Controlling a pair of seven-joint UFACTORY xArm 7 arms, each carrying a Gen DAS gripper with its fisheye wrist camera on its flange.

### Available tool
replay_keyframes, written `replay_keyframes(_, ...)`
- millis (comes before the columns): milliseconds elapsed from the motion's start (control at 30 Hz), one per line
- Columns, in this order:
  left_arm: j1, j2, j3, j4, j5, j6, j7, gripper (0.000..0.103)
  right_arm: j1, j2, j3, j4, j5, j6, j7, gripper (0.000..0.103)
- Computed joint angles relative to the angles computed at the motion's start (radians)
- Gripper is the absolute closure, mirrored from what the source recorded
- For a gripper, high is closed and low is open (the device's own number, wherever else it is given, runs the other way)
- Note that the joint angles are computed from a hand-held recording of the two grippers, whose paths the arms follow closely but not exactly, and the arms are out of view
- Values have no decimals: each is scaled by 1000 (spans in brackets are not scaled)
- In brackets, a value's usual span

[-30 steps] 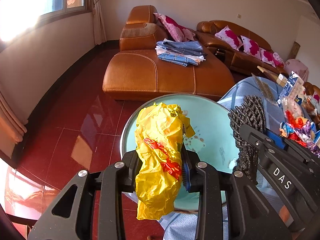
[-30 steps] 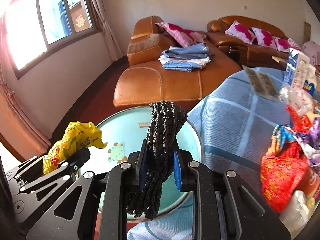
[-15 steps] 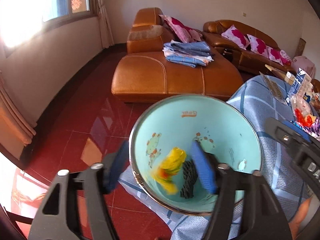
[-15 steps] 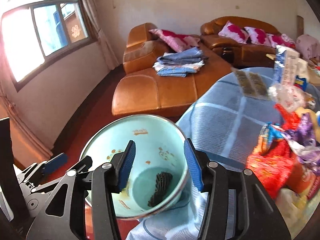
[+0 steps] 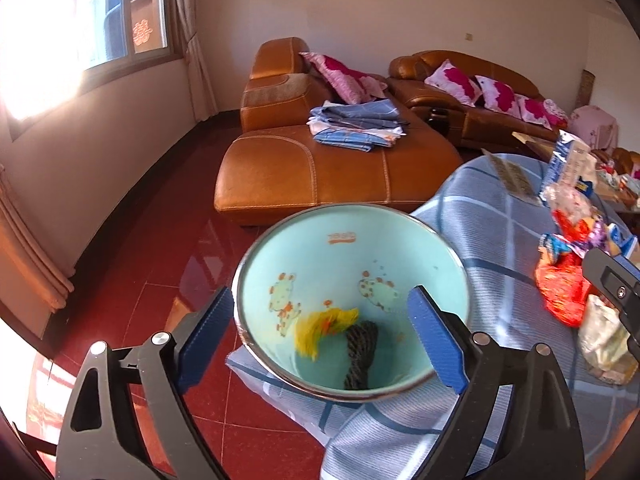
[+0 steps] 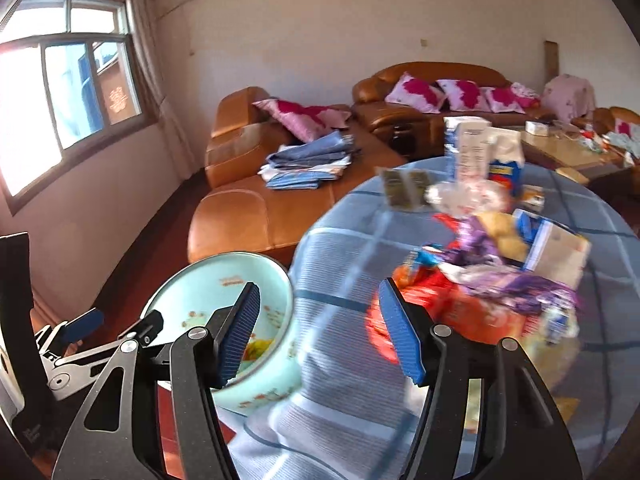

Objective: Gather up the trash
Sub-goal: 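Reach back to the table and grasp the yellow-white plastic bag with the left tool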

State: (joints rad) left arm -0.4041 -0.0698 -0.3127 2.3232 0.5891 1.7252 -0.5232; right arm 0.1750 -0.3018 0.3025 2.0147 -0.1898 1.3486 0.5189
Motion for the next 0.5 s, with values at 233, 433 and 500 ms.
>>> replay_keyframes(233, -83, 30, -39, 56, 40, 22, -11, 16, -46, -128, -63, -95, 28, 16, -13, 41)
replay_keyframes(433, -162, 43, -53, 68, 41, 25, -40, 16, -112, -238, -105, -177, 52, 49, -42, 42)
replay_keyframes(500, -179, 38, -55, 53, 35, 17, -48, 16, -132, -271, -121, -204, 61, 56, -50, 42)
